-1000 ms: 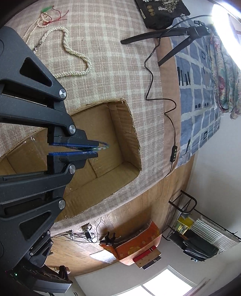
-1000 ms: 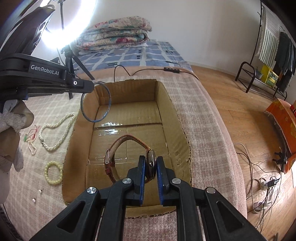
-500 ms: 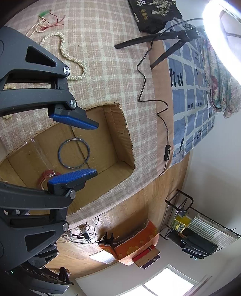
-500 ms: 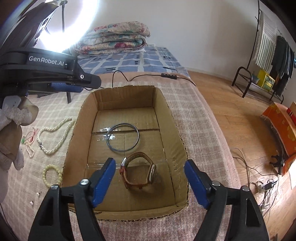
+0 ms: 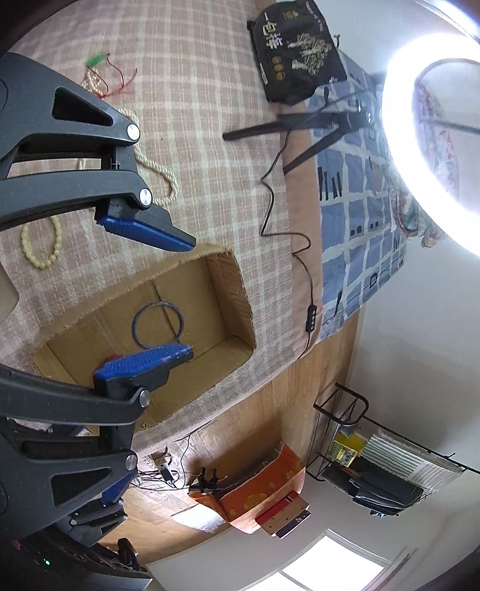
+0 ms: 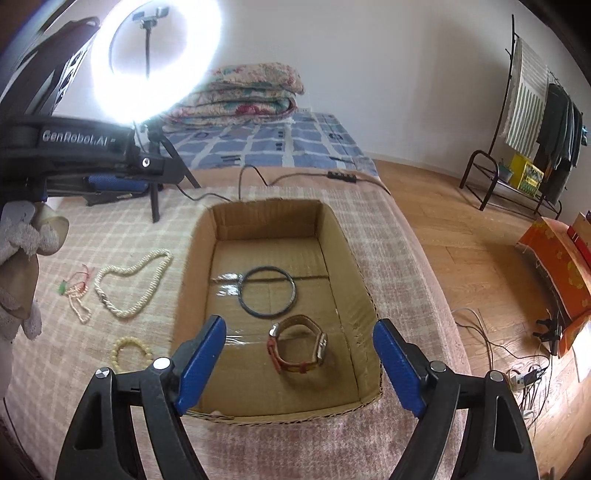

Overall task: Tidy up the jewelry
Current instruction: 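Withdraw both tools from the box back toward the remaining jewelry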

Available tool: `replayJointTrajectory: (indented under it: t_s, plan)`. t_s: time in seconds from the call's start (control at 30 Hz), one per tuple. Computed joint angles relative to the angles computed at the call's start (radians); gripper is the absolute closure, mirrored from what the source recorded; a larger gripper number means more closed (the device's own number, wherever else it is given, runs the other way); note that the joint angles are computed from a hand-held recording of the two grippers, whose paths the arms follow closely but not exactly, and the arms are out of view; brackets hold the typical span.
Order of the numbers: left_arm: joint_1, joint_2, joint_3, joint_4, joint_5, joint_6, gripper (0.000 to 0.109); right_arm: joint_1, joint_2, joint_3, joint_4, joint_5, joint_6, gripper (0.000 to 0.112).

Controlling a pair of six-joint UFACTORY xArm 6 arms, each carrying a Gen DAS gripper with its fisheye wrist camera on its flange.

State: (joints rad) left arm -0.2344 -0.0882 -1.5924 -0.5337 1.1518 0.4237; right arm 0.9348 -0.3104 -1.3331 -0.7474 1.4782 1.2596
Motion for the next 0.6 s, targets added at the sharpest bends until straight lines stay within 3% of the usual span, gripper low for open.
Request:
replayJointTrajectory:
  t_s: [0.27,0.6]
  plan:
    - [0.153,-0.048,0.001,-0.055,0.064,0.08,0.055,0.094,0.073,-0.114,-0.065,0.061,0.001,0.028]
    - [0.383,-0.049,-0.054,-0.111,0.147,0.216,0.055,0.192,0.18,-0.233,-0.124,0.057,0.028,0.028]
